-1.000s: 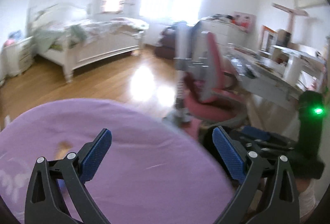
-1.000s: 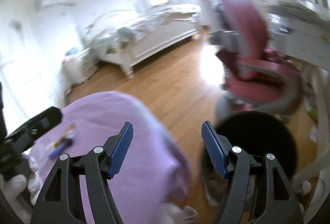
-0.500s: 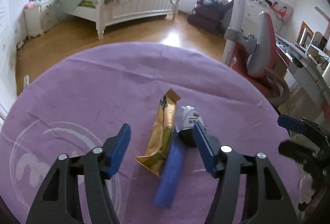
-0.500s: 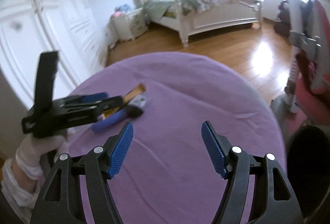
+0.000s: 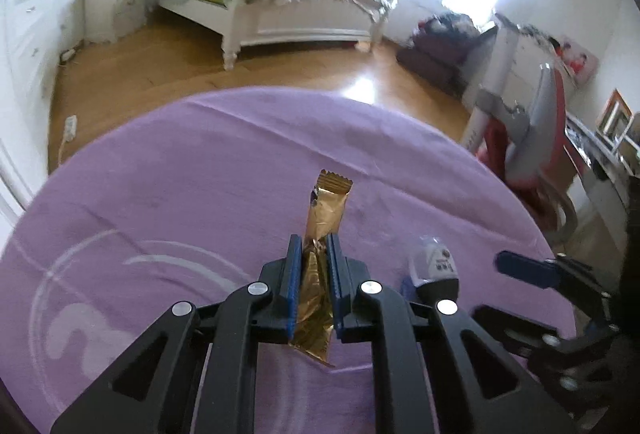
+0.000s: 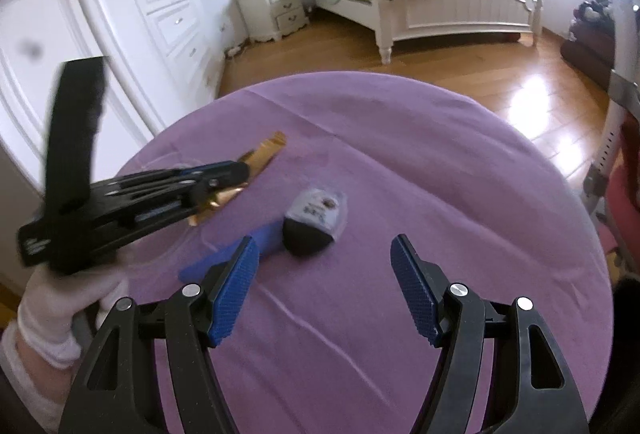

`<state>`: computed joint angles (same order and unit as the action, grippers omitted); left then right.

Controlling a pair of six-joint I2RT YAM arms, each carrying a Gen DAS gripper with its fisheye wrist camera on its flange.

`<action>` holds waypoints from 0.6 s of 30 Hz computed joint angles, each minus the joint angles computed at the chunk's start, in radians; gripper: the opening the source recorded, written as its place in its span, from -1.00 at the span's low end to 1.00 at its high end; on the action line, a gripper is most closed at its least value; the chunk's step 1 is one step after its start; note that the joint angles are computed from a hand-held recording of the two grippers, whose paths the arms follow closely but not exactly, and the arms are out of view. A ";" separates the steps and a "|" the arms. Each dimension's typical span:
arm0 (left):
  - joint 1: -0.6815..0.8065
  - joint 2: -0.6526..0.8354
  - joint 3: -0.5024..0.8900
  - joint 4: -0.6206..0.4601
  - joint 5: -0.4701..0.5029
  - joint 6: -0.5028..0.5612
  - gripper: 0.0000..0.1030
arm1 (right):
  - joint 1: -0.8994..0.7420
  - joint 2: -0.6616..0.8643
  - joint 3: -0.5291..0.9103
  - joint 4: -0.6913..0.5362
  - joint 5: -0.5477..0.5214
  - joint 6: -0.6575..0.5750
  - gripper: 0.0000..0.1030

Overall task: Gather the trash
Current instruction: 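Grasp the gold wrapper with the left tool while the right tool grasps the small bottle, then carry the gold wrapper and small bottle over the black bin and release both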

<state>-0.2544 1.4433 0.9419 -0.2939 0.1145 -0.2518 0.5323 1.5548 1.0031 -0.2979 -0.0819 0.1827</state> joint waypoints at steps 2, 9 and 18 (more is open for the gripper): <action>0.014 -0.029 -0.025 0.025 0.006 -0.008 -0.72 | 0.012 0.059 0.040 0.001 0.006 0.005 0.26; 0.003 -0.071 -0.055 0.068 -0.008 -0.024 -0.72 | 0.040 0.187 0.143 -0.004 0.076 0.002 -0.17; -0.123 -0.158 -0.036 0.045 -0.088 -0.056 -0.73 | -0.091 -0.067 -0.101 0.148 -0.064 0.048 -0.18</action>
<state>-0.3776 1.2856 0.9063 -0.2486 0.0262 -0.3081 0.4408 1.4881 0.9021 -0.1502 -0.1459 0.2311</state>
